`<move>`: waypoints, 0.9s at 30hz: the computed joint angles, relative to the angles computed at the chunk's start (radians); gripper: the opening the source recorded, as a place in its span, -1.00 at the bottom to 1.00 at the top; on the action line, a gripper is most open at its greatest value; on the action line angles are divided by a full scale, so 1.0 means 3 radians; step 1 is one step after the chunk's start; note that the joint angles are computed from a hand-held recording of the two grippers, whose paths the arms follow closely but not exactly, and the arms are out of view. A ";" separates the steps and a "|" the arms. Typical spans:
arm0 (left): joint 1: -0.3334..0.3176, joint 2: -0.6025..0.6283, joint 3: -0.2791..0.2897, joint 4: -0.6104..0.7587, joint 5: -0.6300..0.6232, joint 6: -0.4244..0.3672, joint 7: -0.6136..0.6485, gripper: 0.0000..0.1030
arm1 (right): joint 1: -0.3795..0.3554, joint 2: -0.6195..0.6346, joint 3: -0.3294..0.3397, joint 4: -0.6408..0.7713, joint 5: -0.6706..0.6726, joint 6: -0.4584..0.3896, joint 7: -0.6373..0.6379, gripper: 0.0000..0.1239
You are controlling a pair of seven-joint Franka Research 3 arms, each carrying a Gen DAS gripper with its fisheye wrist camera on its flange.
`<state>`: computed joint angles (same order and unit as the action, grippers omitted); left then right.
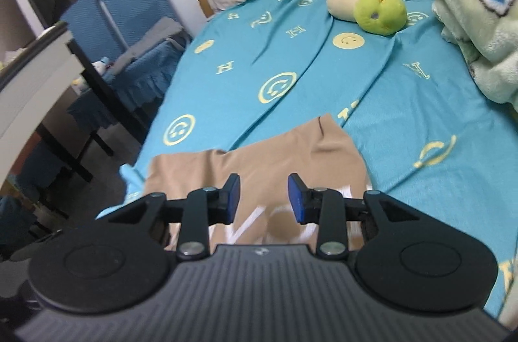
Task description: Fold clothes
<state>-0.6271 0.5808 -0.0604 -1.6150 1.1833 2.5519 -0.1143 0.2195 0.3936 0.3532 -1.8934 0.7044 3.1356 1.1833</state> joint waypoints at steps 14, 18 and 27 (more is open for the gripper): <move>0.0075 0.0061 -0.0011 -0.0117 -0.0562 0.0183 0.0151 0.76 | 0.0684 -0.0028 -0.0855 -0.0181 -0.1227 -0.0354 0.1072 -0.46; -0.0008 -0.0133 0.0035 -0.0300 -0.0422 0.0162 -0.0162 0.75 | 0.0616 -0.0029 -0.0784 -0.0188 -0.1218 -0.0346 0.1088 -0.46; 0.0035 -0.0384 0.0177 -0.0710 0.1006 0.1305 -0.2859 0.75 | 0.0626 -0.0025 -0.0800 -0.0167 -0.1241 -0.0367 0.1201 -0.46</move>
